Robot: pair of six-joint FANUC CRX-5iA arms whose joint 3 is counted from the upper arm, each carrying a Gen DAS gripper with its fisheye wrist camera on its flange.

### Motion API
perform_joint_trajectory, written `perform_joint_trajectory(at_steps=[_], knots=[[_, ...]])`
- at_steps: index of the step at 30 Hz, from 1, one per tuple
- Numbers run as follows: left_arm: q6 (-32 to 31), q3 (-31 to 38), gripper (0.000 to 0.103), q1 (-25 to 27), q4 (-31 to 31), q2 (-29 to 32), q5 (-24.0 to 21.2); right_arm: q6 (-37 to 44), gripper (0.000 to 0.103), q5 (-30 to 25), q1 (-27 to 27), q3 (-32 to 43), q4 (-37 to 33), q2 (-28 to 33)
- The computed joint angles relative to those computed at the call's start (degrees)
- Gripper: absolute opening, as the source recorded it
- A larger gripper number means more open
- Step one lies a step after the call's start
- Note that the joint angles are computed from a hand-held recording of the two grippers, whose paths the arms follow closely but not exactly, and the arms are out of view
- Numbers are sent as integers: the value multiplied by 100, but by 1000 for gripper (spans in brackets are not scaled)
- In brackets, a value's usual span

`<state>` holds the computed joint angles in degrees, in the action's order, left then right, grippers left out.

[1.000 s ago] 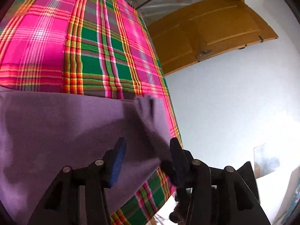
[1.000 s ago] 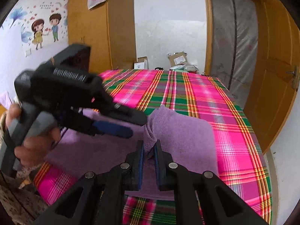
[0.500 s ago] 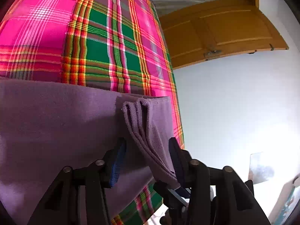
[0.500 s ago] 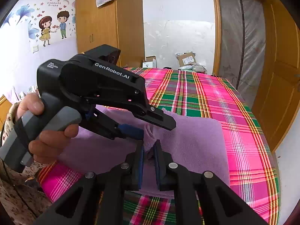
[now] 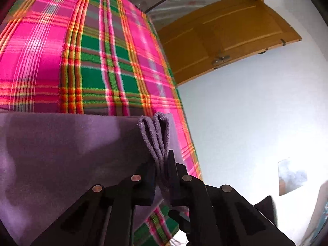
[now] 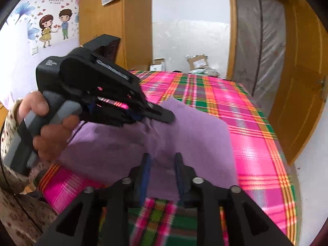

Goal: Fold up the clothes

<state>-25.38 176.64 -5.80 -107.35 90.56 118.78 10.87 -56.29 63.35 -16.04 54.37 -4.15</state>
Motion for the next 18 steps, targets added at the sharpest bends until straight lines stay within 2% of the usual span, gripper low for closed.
perform_joint_trajectory(at_steps=[3,5,7,9,15,18], knots=[[15,-3,9,54,62,-32,-140,-455,34,-514,109,-157,240,-36],[53,-2,9,90,97,-54,-214,-547,40,-935,183,-106,163,45],[114,0,9,132,167,-63,-304,-682,42,-1192,214,-93,70,100],[153,18,9,184,247,-83,-367,-830,47,-1406,212,-62,22,178],[148,61,9,268,300,-174,-515,-1159,48,-1305,25,18,-14,293],[140,98,9,332,300,-203,-577,-1340,48,-1058,-145,69,-136,288]])
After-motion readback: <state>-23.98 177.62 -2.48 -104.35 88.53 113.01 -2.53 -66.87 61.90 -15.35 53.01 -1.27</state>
